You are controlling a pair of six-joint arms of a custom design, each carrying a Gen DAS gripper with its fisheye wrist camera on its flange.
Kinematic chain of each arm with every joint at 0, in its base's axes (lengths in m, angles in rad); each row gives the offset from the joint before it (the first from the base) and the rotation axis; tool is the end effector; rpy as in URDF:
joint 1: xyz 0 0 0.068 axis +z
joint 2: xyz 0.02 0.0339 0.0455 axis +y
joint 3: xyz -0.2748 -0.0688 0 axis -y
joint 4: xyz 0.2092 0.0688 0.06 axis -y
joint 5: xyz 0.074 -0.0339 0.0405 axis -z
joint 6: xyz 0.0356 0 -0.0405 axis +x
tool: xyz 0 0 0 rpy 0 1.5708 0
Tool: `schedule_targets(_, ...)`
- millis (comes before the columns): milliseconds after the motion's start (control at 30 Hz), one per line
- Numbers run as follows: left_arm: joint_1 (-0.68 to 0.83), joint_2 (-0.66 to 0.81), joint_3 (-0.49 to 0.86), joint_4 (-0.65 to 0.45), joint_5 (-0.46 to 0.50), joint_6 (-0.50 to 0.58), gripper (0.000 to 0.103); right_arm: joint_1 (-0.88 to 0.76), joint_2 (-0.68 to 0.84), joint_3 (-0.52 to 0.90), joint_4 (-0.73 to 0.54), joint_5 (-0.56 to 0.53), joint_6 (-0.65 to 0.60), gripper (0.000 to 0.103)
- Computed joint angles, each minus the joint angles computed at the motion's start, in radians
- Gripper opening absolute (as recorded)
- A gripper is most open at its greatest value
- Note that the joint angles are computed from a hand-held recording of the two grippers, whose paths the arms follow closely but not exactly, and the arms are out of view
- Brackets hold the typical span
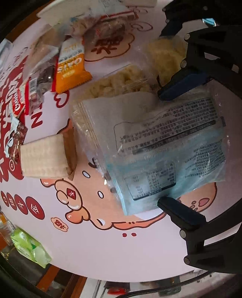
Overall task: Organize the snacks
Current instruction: 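Grasp the blue-labelled bag with left tool while right tool grasps clear puffed-snack bag, then carry both bags into the white tray and open both tools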
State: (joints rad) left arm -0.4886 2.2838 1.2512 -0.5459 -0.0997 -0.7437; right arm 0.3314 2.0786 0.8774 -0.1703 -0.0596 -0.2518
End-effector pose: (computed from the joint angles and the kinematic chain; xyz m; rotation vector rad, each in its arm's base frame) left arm 0.3175 -0.1648 0.0631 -0.3921 3.0624 0.1326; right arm 0.2894 0.1018 0.0729 -0.8545 2.8165 0.0994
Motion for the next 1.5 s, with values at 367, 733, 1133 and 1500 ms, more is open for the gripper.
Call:
schedule_targets(367,-0.048,-0.005,0.017,-0.003,-0.035,0.047,0.084,-0.117,-0.043,-0.035,-0.005,-0.091,-0.025,0.055)
schedule_targets(733,-0.087,-0.338,-0.214,0.107,-0.049,0.04,0.042,-0.203,-0.206,-0.069,-0.035,-0.14,-0.067,0.055)
schedule_targets(1133,-0.168,-0.432,0.002,0.026,-0.146,0.139,0.042,-0.437,-0.497,0.003,-0.135,-0.245,-0.037,0.055)
schedule_targets(1500,-0.289,-0.124,0.658,-0.156,-0.178,0.236,0.042,-0.729,-0.407,0.305,-0.215,-0.275,-0.048,0.055)
